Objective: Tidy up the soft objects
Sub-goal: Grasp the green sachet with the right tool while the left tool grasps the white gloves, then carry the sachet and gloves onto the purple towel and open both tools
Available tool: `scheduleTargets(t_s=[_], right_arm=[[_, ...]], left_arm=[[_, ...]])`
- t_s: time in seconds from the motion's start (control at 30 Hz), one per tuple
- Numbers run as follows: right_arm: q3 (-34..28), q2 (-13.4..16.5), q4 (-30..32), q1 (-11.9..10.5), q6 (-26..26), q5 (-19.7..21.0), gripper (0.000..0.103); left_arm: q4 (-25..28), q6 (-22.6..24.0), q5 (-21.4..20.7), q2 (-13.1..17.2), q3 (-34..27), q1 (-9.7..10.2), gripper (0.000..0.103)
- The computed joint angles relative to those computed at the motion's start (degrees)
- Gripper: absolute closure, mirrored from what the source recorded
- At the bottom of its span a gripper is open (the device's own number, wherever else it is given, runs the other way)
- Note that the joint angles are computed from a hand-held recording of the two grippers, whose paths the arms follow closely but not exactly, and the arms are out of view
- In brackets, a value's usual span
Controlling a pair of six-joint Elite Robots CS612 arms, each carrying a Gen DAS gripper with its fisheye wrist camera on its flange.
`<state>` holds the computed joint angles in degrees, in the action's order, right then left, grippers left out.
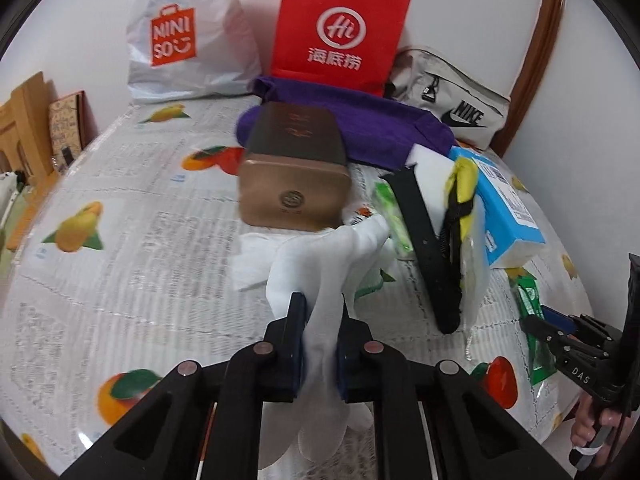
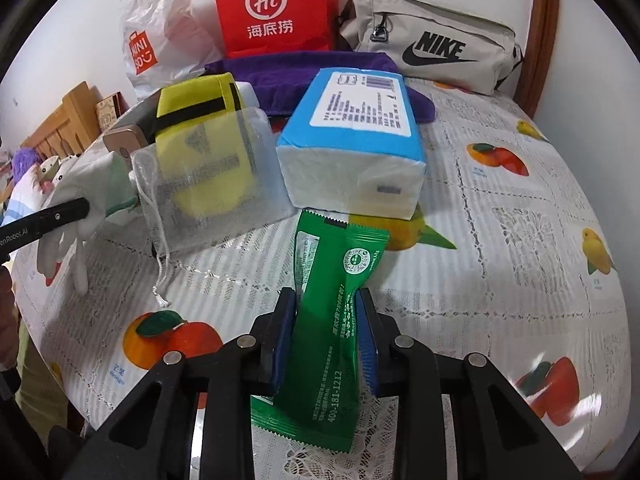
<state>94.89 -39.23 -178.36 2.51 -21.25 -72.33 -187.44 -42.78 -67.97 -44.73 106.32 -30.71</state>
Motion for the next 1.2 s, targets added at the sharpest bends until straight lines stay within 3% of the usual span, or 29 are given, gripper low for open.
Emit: scheduleTargets(t_s=[0.27, 0.7, 1.2], right_arm=[[0.43, -1.34, -1.01, -0.38, -0.22, 1.15, 0.074], [-0.67, -3.49, -0.88, -0.84, 0.49, 5.36, 0.074], [-12.31, 0.38, 4.8, 0.47, 1.08, 5.88, 0.074]], left_arm=[[-1.64, -1.62, 4.04, -2.34, 1.79, -0.2, 0.09], [-0.49, -0.11, 4.52, -3.62, -0.21, 0.93, 0.09], [5.29, 1.79, 3.84, -2.34, -7.3, 3.79, 0.09]])
